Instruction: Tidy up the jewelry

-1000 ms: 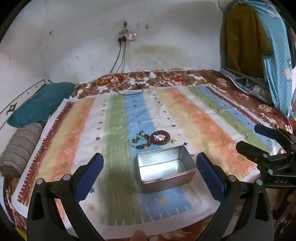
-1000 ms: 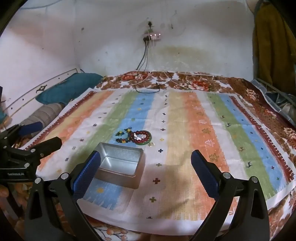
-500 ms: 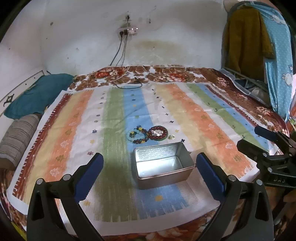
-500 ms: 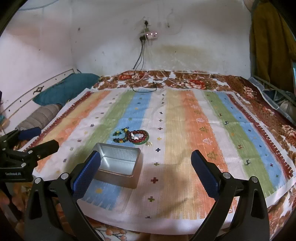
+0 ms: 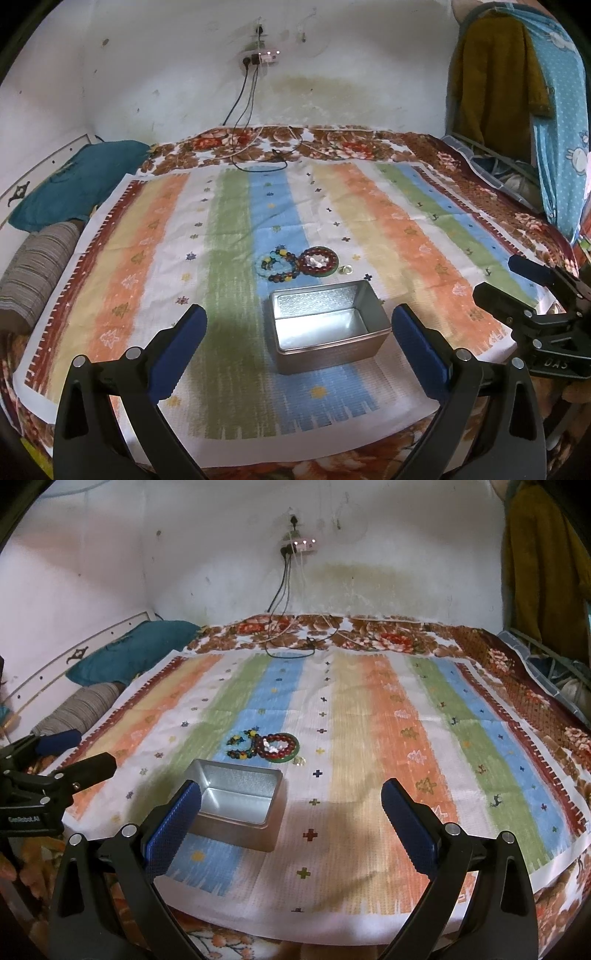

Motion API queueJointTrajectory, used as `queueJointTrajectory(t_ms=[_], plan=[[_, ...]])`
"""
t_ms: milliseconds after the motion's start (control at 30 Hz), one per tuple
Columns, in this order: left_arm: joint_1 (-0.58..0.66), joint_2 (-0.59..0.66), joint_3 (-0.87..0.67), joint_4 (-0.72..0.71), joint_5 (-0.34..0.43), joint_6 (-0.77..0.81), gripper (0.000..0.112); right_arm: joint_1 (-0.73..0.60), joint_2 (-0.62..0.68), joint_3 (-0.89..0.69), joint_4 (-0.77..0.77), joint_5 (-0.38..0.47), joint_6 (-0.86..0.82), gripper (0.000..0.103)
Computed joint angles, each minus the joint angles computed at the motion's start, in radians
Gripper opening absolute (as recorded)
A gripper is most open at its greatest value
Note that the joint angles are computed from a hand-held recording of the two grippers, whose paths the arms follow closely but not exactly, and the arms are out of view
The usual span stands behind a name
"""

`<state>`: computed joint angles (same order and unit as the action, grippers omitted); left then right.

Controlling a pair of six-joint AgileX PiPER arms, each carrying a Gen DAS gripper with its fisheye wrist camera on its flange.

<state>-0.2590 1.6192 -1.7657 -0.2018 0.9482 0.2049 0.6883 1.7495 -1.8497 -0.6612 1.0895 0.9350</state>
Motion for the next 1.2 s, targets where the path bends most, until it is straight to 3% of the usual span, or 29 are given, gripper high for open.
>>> queueJointTrajectory(t_ms=[267, 1033, 1200], plan=[[0.007, 0.009, -0.020, -0.003, 0.028, -0.006, 0.098, -0.005, 0.000, 0.000, 0.010, 0.003, 0.007, 0.099], [-0.012, 0.008, 0.010, 0.052, -0.001, -0.044, 0.098, -0.033, 0.035, -0.045, 0.067, 0.018, -0.035, 0.099], [-0.002, 0.046, -0.041, 0.049, 0.034, -0.046, 0.098, -0.049, 0.061, -0.085, 0.103, 0.033, -0.056, 0.099]])
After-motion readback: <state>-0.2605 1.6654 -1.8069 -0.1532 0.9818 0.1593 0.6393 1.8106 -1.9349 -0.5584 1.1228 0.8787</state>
